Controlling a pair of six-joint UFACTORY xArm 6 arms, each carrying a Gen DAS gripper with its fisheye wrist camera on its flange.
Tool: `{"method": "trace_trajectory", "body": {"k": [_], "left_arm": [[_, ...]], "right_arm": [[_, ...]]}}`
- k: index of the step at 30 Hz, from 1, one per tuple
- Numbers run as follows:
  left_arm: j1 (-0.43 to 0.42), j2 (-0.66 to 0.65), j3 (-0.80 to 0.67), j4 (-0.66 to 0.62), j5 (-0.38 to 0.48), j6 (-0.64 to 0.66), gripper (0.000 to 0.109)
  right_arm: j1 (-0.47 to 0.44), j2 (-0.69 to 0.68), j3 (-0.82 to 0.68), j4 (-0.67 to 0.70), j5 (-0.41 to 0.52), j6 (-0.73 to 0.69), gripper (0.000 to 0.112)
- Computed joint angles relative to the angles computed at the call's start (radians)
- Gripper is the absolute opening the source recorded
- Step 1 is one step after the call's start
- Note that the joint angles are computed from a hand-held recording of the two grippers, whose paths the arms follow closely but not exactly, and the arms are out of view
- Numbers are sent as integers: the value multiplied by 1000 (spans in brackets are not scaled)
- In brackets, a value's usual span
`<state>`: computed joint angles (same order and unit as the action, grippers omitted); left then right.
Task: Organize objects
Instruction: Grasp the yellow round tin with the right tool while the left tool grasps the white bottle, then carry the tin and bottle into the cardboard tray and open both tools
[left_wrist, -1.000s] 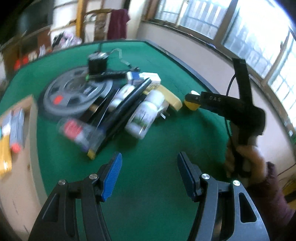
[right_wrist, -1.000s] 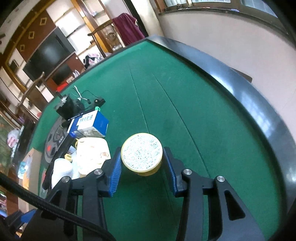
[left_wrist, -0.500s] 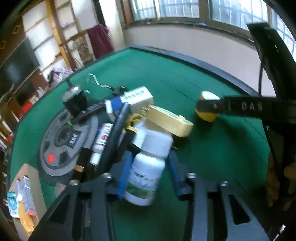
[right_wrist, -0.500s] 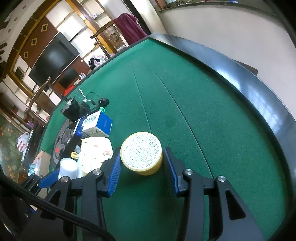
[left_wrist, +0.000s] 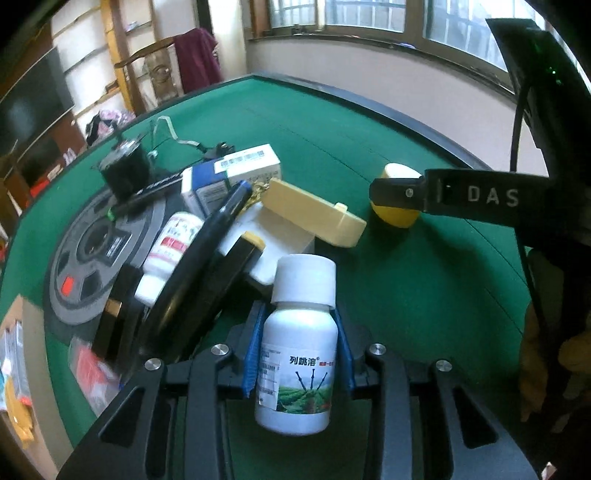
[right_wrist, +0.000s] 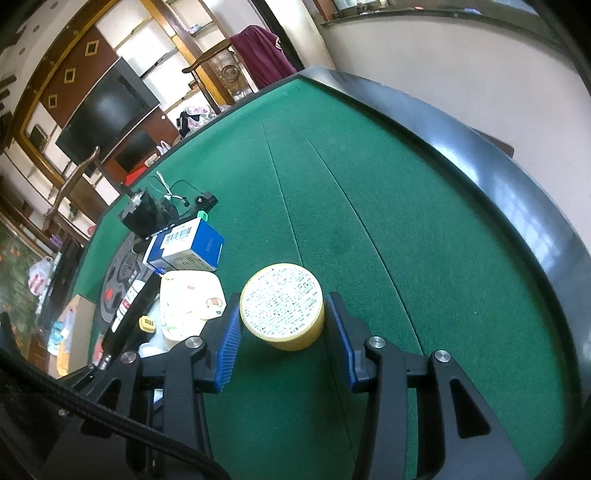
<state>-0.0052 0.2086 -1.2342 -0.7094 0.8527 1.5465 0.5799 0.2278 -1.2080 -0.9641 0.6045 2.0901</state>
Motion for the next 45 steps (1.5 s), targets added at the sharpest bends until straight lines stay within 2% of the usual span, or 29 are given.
{"method": "trace_trajectory", "body": {"k": [7,17,22,28,35,45], "left_arm": [[118,-48,10,-28,159,-23,29],[332,-9,-131,-82,395,-36,29],[375,112,-302,-108,446,-78,29],[431,201,-422,-131,487,-100,29],[479,317,-569,-132,503,-155,29],[527,480,-792,-106,492,-264,29]], "right_arm": [[16,24,-42,34,69,-75,42],[51,35,-79,47,168,-99,39],[64,39,-93,62,184,-120,39],[65,-32,2,33,90,0,39],[86,-90,54,20,45,55,39],[125,-49,-36,37,24,0,39]]}}
